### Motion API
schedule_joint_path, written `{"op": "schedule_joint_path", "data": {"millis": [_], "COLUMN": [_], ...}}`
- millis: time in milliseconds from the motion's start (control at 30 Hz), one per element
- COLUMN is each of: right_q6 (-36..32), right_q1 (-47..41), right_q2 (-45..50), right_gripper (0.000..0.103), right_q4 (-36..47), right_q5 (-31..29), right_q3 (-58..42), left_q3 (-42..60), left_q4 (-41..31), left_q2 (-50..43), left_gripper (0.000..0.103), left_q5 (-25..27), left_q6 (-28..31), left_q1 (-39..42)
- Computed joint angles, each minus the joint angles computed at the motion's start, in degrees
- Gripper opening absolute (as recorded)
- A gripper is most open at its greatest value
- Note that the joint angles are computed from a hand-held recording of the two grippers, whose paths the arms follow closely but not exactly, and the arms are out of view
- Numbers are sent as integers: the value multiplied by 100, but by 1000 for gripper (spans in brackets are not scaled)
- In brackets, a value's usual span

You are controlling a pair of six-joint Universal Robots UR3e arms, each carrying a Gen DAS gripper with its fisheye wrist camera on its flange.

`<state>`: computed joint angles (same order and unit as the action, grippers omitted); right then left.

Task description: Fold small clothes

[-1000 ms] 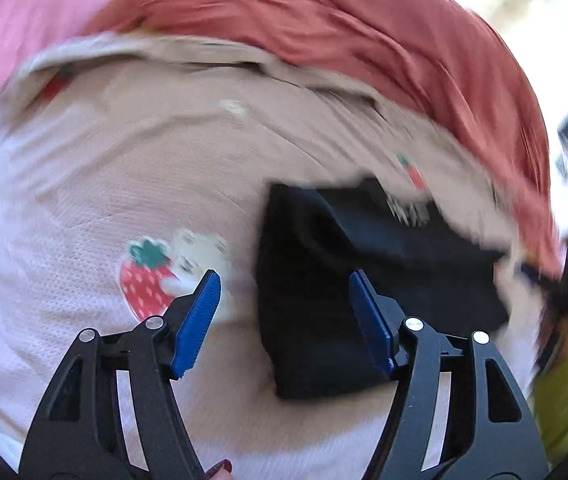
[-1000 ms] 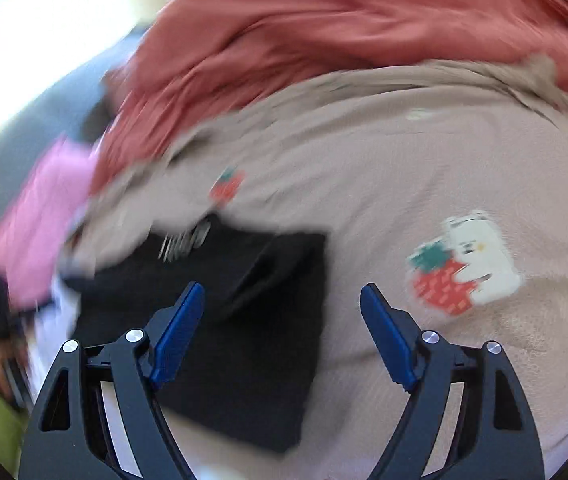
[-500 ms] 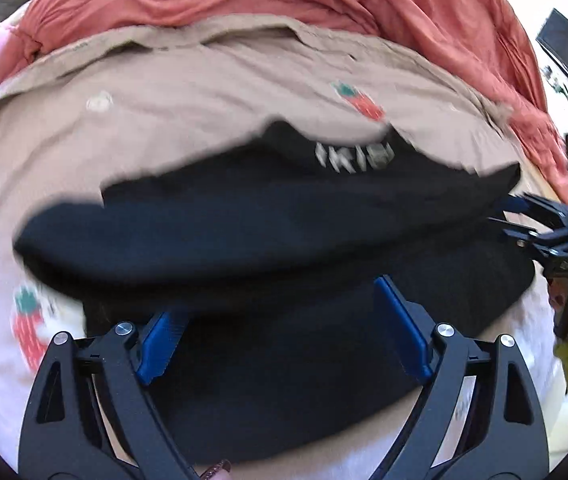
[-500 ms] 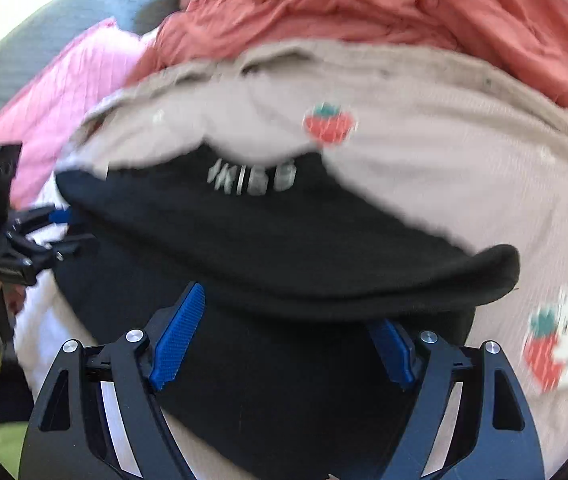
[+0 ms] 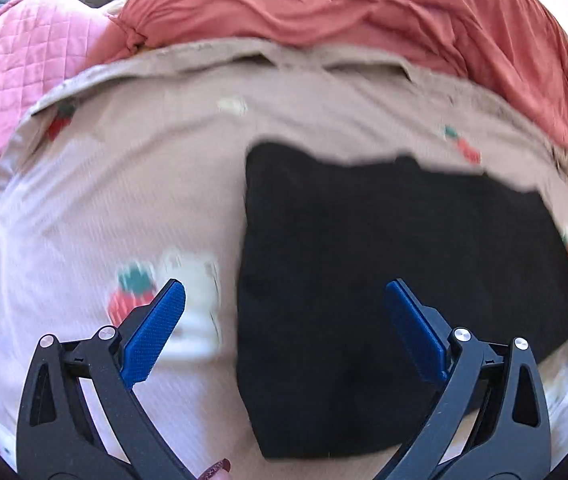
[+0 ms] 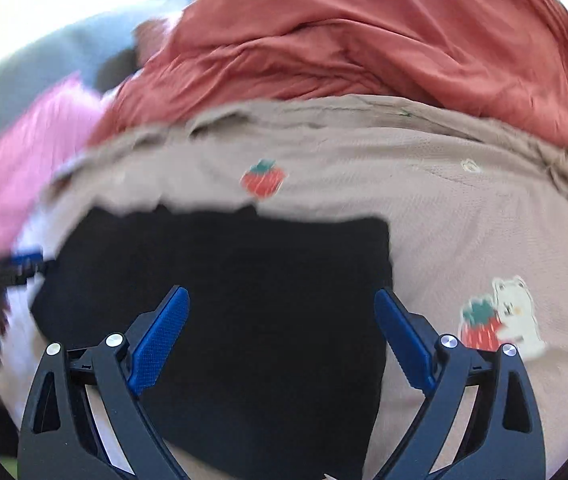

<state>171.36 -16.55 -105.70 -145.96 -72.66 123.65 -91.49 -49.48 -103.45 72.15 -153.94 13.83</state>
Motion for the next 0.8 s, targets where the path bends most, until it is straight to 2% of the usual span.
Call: {"op": "schedule_joint_path", "data": {"millis": [67,133,200,333,500,800], "right_q6": [-163,-180,45,404,547,708], "right_q1": [421,649,843,923,689,1121], "right_q2": [-204,-157,151,197,-712,-986], "right_gripper": [93,93,94,95,96,98], "right_q4": [-163,-79,181,113,385,502], "right_q5": [-460,-626,-978,-1092,-474,-519], "right_q3": [387,569,626,726,753,322], "left_q3": [-680,-1187,-1421,-1622,-1777,-1647], "left_q4": [464,810,814,474,331,-320], "left_q2": [290,497,557,715,1230,1807], "left_gripper": [94,94,94,94,94,94], "left_q5": [176,228,147,-254,-243,-565], "left_q6": [85,15,-129,-357,-102,130], "left_q1": [-62,-84,-20,322,349,532]}}
